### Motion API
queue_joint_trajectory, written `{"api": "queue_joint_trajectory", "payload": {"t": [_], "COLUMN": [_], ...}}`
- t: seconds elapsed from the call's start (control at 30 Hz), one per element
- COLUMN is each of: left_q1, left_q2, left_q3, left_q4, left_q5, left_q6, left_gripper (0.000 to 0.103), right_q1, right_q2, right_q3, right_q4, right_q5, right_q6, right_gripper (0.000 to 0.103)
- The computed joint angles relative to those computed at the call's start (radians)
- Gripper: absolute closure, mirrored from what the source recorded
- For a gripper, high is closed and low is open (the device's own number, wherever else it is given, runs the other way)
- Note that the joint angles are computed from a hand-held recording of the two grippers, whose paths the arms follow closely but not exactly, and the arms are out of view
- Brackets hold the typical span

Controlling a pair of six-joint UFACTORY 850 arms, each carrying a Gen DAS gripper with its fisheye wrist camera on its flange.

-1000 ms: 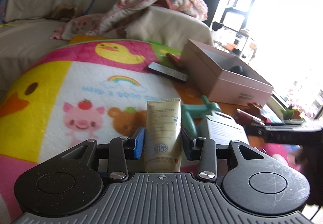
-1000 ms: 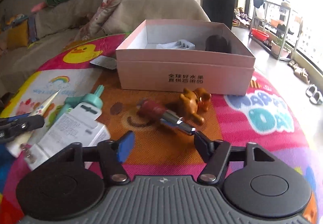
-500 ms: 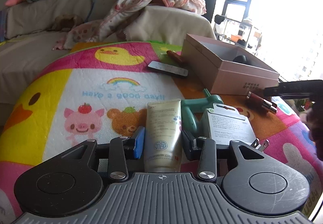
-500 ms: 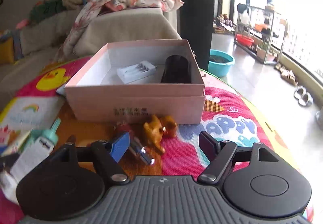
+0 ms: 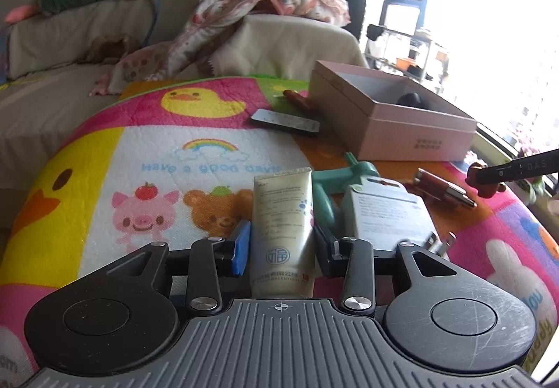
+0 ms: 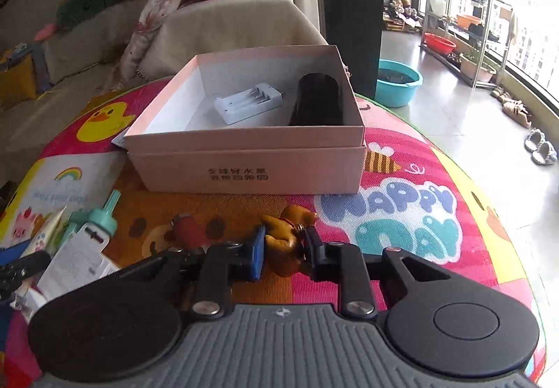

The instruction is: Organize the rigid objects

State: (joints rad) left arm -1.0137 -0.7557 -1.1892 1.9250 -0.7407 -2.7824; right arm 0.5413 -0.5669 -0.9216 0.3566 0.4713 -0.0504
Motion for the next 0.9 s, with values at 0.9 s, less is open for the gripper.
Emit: {"api": "queue_joint_trajectory", "payload": {"t": [0.9], "left_q1": [0.032], "left_q2": [0.137], "left_q3": [0.007], "left_q4": [0.183], "left_q5": [0.050], "left_q6": [0.029], "left_gripper": [0.084], "right_q1": [0.030], "right_q2": [0.181], "right_q3": [0.229], "right_q4": [-0.080], "right_q5": [0.196], "right_q6": [0.031], "right_gripper": [0.080]}}
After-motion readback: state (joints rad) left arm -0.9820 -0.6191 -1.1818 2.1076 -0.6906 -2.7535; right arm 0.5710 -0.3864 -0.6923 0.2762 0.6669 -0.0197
